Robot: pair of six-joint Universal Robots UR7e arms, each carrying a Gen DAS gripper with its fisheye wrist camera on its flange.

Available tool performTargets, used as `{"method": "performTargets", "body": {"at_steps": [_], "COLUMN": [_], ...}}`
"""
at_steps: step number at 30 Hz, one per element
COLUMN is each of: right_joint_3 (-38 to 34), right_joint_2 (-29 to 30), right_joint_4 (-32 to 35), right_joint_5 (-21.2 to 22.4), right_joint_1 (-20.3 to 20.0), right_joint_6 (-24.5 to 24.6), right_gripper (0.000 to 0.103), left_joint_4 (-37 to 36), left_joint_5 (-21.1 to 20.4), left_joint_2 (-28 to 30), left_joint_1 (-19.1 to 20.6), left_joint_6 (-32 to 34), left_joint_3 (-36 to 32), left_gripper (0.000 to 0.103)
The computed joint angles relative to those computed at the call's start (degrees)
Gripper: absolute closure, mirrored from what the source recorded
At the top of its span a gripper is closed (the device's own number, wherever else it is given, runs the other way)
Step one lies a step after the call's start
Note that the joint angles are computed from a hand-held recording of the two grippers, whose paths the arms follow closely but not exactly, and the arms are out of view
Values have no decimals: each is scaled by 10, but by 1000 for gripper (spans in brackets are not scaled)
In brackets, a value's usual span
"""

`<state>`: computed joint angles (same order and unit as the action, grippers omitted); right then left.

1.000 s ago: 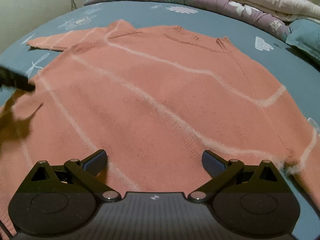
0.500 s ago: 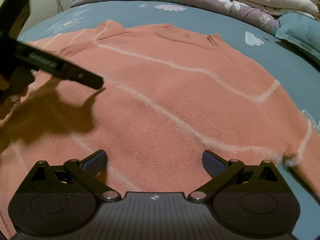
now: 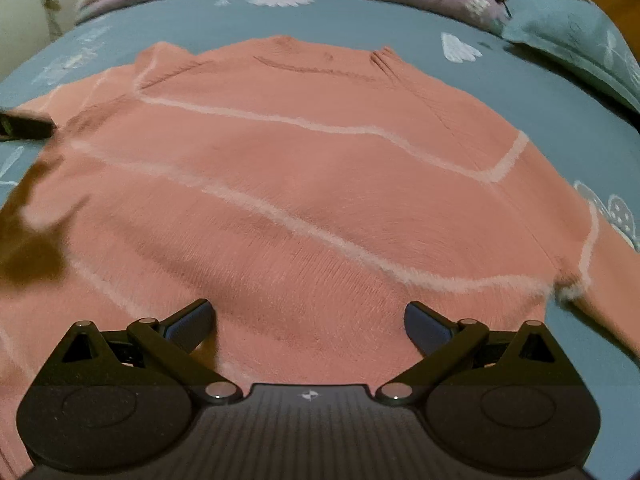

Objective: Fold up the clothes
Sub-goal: 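Move both grippers toward the sweater collar and sleeve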

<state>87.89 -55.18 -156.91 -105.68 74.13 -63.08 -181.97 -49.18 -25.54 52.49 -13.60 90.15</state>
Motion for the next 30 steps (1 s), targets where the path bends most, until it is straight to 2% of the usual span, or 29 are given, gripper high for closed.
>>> {"method": "performTargets", "body": {"at_steps": [4,7,11,15,18,21,25,26,30], "right_joint_3": [15,27,36,39,43,44,41,40,36], "right_joint_2": [3,7,15,23,24,28,30,30,33], "right_joint_4": [-37,-70,-106,-127,-134,-141,-132,-129,-129], "right_joint_5": [-43,-62,-84,-115,-127,-140,-143,-143,-146], "right_joint_1": [12,17,25,36,39,43,44,44,45], "right_joint_6": [38,62,100,134,157,170,180,182,187], "right_gripper": [0,0,0,0,0,0,0,0,0], "left_joint_4": [-113,-164,-174,-175,-245,-288,-341,-357,-426], "left_joint_5": [45,92,139,175,161,166,140,127,21], "left_joint_2": [-52,-81,-113,-131,-146,-159,-165,-166,-164], "left_joint_1": [13,32,69,81,72,67,97,109,163], "left_joint_6": [39,68,80,54,42,20,20,20,21], "left_joint_3": [66,102,119,139,201,260,290,289,271], "left_gripper": [1,1,1,1,1,1,1,1,1]}}
